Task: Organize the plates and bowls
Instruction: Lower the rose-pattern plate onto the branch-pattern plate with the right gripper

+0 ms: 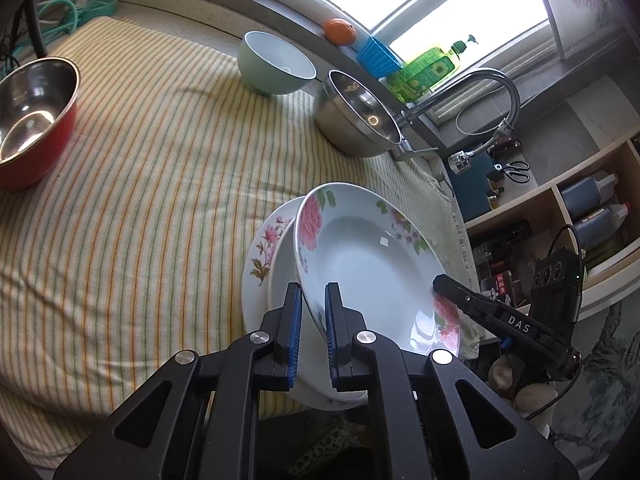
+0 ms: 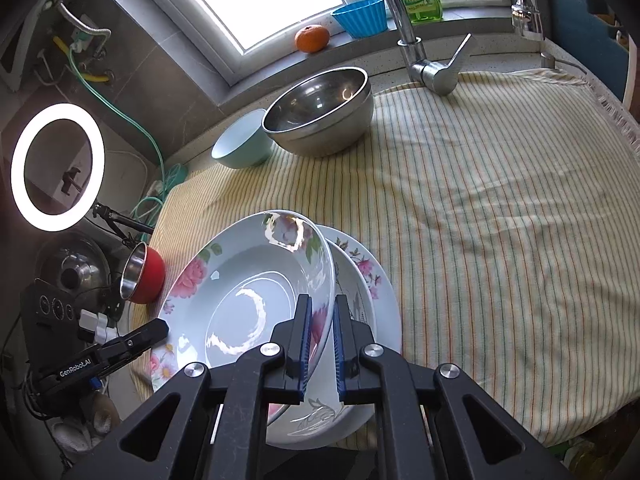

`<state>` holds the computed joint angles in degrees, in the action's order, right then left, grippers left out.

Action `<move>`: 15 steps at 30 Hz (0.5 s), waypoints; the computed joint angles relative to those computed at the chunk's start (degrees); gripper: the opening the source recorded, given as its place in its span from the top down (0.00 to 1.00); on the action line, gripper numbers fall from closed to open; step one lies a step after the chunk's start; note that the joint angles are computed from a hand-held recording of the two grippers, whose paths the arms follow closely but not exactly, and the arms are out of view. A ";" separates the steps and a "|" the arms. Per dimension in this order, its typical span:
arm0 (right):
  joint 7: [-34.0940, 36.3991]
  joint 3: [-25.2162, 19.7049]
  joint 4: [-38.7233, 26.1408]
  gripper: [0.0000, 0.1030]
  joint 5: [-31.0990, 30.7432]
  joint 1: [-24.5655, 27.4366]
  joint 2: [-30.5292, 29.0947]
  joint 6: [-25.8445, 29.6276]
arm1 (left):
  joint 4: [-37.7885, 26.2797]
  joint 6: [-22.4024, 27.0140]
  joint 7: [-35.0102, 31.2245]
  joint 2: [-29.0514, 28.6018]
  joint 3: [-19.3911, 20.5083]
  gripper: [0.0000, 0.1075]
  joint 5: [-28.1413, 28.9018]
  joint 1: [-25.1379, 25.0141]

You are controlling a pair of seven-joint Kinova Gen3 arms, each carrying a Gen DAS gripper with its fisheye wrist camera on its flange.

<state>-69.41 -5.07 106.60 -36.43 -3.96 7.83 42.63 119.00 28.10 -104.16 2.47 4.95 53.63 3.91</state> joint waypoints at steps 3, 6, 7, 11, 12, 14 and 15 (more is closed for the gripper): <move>0.23 0.05 0.63 0.91 0.04 0.06 0.05 -0.56 | -0.17 -0.05 1.14 0.32 0.19 0.93 -1.03 0.33; 0.88 0.03 1.00 0.91 -0.70 0.49 0.56 -0.65 | -0.41 0.09 1.41 0.76 0.36 0.93 -1.16 0.31; 0.95 0.00 1.10 0.91 -0.87 0.58 0.67 -0.68 | -0.52 -0.03 1.85 0.86 0.45 0.93 -1.71 0.42; 1.27 -0.20 1.61 0.91 -1.06 0.64 0.91 -1.36 | -0.76 -0.12 2.57 1.30 0.71 0.93 -2.72 0.41; 1.18 -0.21 1.70 0.91 -1.02 0.64 1.02 -1.46 | -0.76 0.00 2.41 1.40 0.76 0.93 -2.59 0.30; 1.23 -0.31 1.92 0.91 -1.05 0.65 1.19 -1.73 | -0.77 0.23 2.28 1.59 0.82 0.93 -2.73 0.16; 1.18 -0.33 2.02 0.91 -0.98 0.65 1.27 -1.83 | -0.79 0.36 2.29 1.69 0.85 0.93 -2.73 0.09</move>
